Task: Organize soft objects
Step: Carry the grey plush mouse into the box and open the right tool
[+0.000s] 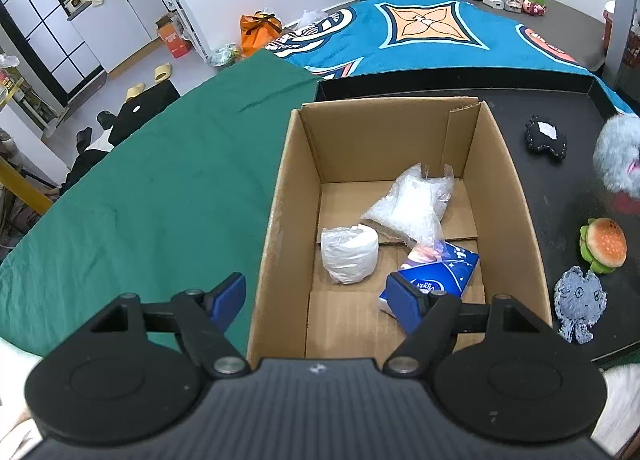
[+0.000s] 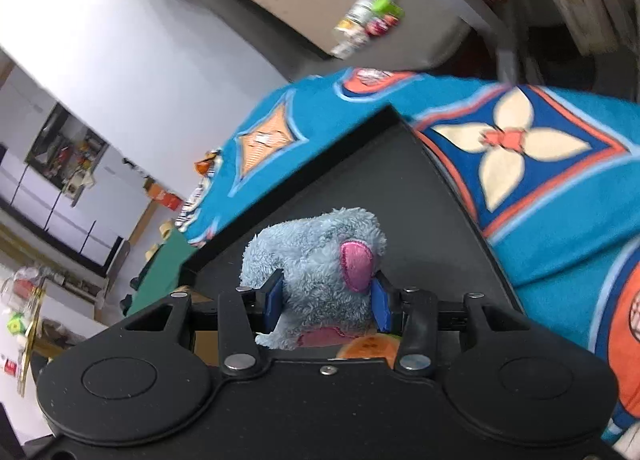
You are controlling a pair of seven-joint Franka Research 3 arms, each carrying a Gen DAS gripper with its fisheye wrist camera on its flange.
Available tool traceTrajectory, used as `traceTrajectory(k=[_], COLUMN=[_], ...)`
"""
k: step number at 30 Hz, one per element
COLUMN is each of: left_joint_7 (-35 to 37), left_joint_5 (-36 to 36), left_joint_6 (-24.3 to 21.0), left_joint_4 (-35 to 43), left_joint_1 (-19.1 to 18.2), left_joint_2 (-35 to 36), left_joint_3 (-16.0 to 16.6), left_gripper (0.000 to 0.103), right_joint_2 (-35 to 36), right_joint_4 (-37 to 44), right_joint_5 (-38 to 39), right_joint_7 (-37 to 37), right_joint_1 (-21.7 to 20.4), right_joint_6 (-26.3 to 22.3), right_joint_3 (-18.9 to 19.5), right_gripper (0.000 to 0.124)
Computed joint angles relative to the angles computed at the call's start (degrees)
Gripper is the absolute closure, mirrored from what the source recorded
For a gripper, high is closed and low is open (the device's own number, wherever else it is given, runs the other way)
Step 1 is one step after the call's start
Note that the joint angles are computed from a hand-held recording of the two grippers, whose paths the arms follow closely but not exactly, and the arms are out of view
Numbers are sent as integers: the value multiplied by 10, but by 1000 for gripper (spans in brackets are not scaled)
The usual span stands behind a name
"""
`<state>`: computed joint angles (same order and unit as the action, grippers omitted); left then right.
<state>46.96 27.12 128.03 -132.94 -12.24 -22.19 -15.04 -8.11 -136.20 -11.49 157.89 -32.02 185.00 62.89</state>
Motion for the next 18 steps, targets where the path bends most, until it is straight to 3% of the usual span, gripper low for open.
traceTrajectory(k=[9,18], left_joint_7=[-3,-3], left_joint_5=[-17,-40], left_joint_6=[23,52], left_joint_4=[-11,-26], left_joint_1=[3,9], left_joint_2=[-14,-31], left_joint_3=[9,19], left_gripper=[27,27], right_joint_2=[-11,-8], right_joint_4=[32,65], right_joint_5=[-43,-131], right_joint_7=[11,59], right_joint_1=[41,33], right_joint_6=[-22,-53], right_joint_3=[-33,-18], right_gripper=[81,80])
